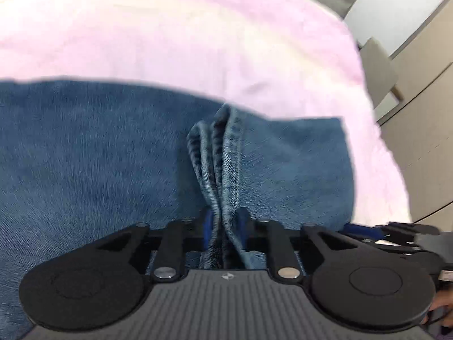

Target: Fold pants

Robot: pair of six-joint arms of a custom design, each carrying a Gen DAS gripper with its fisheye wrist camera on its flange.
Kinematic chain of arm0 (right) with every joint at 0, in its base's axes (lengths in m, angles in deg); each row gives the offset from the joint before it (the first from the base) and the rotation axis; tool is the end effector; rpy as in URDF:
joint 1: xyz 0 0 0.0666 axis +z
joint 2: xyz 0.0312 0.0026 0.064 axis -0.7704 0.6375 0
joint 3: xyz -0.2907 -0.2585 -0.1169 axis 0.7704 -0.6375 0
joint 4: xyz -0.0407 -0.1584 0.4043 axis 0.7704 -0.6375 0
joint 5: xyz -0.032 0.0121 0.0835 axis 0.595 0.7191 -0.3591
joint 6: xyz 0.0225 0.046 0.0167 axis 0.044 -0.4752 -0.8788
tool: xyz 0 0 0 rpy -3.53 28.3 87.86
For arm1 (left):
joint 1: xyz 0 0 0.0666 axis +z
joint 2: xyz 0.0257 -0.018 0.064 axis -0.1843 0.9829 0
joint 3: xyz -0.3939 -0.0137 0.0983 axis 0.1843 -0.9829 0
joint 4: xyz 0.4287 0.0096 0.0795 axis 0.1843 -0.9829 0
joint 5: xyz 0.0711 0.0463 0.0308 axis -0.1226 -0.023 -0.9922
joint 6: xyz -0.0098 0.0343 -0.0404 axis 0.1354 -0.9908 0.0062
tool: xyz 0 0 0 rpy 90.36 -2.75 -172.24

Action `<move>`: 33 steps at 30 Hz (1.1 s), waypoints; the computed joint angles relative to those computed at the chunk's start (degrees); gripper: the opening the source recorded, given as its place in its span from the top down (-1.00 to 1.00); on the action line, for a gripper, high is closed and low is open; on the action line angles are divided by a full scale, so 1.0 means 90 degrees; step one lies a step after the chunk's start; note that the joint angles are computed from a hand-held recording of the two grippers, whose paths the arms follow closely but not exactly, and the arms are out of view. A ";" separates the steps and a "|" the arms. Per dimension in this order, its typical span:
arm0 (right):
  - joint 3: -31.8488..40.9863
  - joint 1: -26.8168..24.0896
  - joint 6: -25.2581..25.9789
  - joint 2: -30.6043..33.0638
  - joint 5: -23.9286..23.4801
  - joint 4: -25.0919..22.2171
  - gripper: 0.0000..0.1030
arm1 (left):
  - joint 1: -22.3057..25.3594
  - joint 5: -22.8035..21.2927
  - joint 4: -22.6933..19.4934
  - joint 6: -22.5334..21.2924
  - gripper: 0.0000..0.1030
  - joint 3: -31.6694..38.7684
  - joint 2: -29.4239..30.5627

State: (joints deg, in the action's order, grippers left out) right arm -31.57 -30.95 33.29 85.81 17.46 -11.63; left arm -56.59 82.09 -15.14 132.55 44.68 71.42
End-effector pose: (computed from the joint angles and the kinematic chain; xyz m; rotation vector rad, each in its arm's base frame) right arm 0.3380 0.1203 0.3561 -0.4261 2.5940 0.1771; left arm 0.3329 -0.3405 0.3292 -0.0632 2.5207 -0.6061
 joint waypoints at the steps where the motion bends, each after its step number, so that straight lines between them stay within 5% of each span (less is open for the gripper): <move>1: 0.0011 0.0011 -0.0051 0.0011 0.0012 -0.0001 0.53 | -0.0041 -0.0105 0.0006 -0.0138 0.68 0.0019 -0.0077; 5: 0.0222 -0.0001 -0.0128 0.0012 -0.0107 -0.0215 0.52 | -0.0282 -0.0785 -0.0349 -0.0685 0.69 0.0397 -0.0184; 7: 0.0373 0.0015 -0.0209 -0.0027 -0.0146 -0.0352 0.29 | -0.0290 -0.0939 -0.0608 -0.0873 0.69 0.0561 -0.0274; 11: 0.0701 0.0028 -0.0053 -0.0215 -0.0127 -0.0488 0.13 | -0.0096 -0.0990 -0.1212 -0.1237 0.70 0.0779 -0.0496; 16: 0.1107 0.0081 0.0236 -0.0058 -0.0052 -0.0554 0.29 | 0.0355 -0.0555 -0.1764 -0.1334 0.69 0.0502 -0.0855; 18: 0.1193 0.0175 0.0312 0.0153 0.0034 -0.0446 0.47 | 0.0550 -0.0206 -0.1693 -0.1110 0.69 0.0228 -0.0888; 24: 0.1637 0.0288 -0.0035 0.1322 -0.0013 0.0077 0.58 | 0.0842 0.0307 -0.1158 -0.0643 0.69 -0.0369 -0.0743; 33: 0.2373 0.0166 -0.0222 0.2909 0.0277 0.0146 0.89 | 0.1331 0.1268 -0.0830 -0.1040 0.64 -0.0531 -0.0514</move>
